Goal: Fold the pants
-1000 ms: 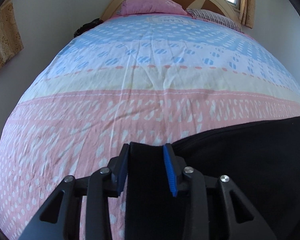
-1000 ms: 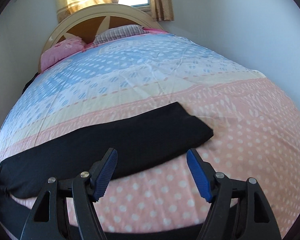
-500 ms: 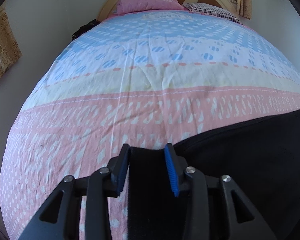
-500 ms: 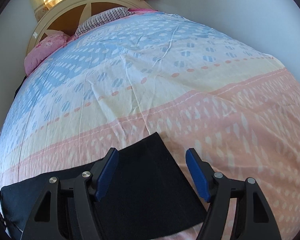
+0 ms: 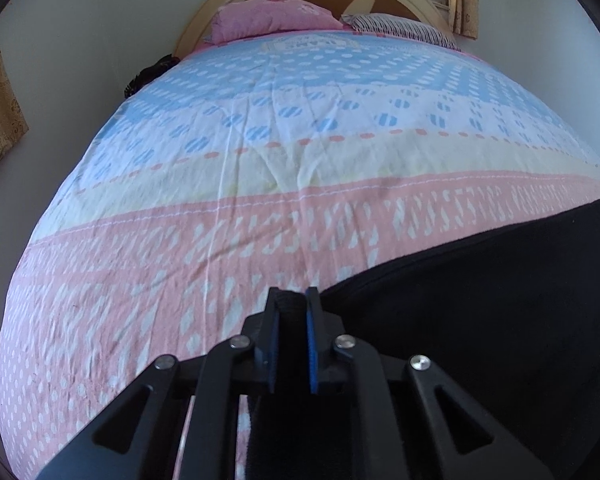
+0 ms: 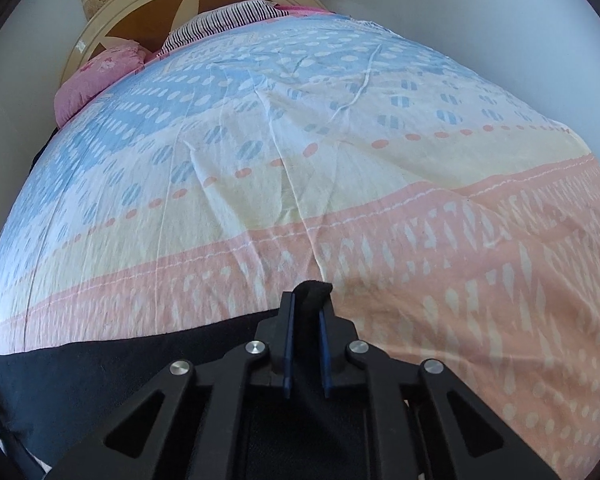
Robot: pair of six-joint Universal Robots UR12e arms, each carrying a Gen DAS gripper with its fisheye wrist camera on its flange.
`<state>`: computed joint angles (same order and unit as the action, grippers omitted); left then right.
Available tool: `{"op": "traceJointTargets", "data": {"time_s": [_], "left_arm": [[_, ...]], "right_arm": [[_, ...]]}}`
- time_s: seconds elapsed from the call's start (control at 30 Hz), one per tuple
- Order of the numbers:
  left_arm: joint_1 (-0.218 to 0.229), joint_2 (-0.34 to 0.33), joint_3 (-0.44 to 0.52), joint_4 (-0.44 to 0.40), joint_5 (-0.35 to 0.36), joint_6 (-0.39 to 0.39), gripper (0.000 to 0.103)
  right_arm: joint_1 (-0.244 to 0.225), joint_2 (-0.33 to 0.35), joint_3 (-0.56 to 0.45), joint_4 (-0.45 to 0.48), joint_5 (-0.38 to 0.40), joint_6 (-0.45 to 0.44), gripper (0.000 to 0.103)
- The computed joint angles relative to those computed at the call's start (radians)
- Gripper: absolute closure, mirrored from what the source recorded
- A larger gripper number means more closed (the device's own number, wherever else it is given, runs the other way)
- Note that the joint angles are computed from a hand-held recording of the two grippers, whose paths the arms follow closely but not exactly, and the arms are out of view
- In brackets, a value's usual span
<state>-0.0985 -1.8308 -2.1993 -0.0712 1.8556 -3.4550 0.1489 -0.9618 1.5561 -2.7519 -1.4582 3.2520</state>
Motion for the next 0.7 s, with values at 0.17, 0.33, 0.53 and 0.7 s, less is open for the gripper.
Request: {"op": "traceJointTargets", "data": {"time_s": [0.17,0.33,0.53,0.7], "left_arm": [[0.013,0.04,-0.036,0.09,-0.043,-0.016,0.092],[0.007,0.066,-0.063,0.164,-0.051,-0.018,0.092],[0.007,0.093,-0.119,0.298,-0.091,-0.041,0.092],[0.008,0.123,-0.181,0.397,-0.134,-0.08,0.092]], "right_arm": [[-0.005,-0.06,0.077,-0.121,0.016,-0.004,0.093],[-0.027,-0.129,0.169,-0.225,0.065,-0.002,0.094],[-0.063,-0.212,0.302,-0.332,0.117,0.014,0.094],[-0.092,-0.274,0.412,-0.403,0.137,0.032,0.095]]}}
